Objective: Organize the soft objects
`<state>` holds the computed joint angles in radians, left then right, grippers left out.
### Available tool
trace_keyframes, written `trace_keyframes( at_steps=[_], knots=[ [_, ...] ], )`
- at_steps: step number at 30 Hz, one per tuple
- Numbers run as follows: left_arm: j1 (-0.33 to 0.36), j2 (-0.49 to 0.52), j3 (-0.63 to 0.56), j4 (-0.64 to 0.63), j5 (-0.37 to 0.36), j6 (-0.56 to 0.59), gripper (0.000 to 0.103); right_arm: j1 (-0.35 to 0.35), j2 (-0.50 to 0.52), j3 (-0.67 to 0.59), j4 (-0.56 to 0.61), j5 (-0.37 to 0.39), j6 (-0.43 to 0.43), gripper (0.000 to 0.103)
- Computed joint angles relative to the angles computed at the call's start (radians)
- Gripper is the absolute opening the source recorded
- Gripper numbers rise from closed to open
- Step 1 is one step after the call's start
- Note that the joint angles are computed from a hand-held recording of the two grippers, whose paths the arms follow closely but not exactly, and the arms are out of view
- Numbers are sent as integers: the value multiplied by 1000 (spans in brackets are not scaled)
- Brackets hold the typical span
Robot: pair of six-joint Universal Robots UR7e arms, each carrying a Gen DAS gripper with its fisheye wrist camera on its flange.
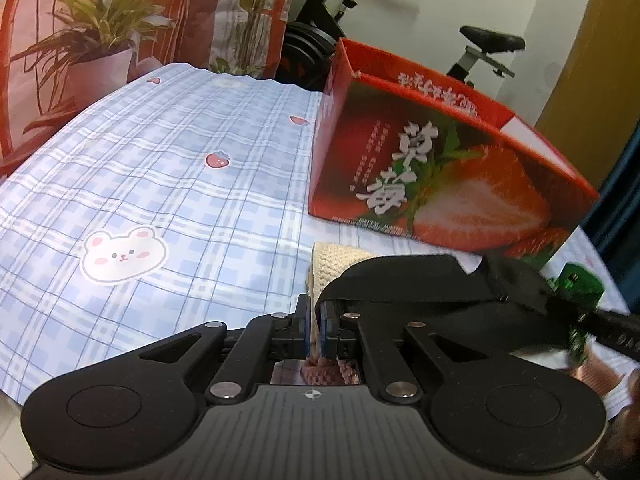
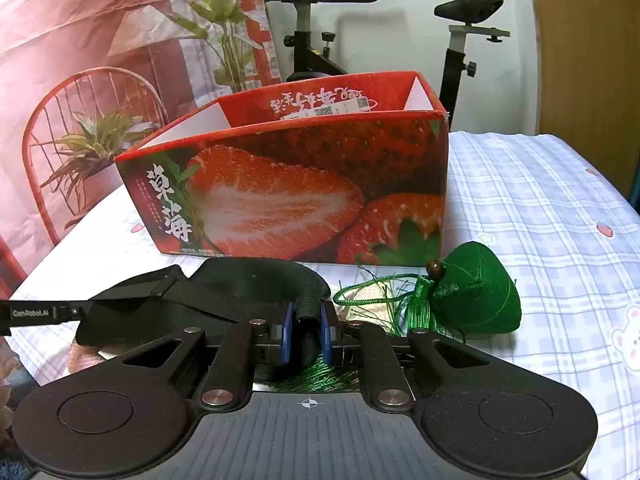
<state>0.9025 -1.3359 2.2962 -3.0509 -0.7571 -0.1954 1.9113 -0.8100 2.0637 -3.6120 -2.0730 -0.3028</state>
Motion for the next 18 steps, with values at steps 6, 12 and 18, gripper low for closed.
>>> trace_keyframes(
  at_steps=[6,12,18],
  knots=[
    [-2,-41,4,4,-17,-57,10,-5,-1,4,-7,9,9,13],
    [4,-47,-16,48,-36,-133,17,-9,-3,7,-8,17,15,13],
    [20,-37,-27,69,-72,-163,18,-10,-2,9,-11,18,20,13]
  ],
)
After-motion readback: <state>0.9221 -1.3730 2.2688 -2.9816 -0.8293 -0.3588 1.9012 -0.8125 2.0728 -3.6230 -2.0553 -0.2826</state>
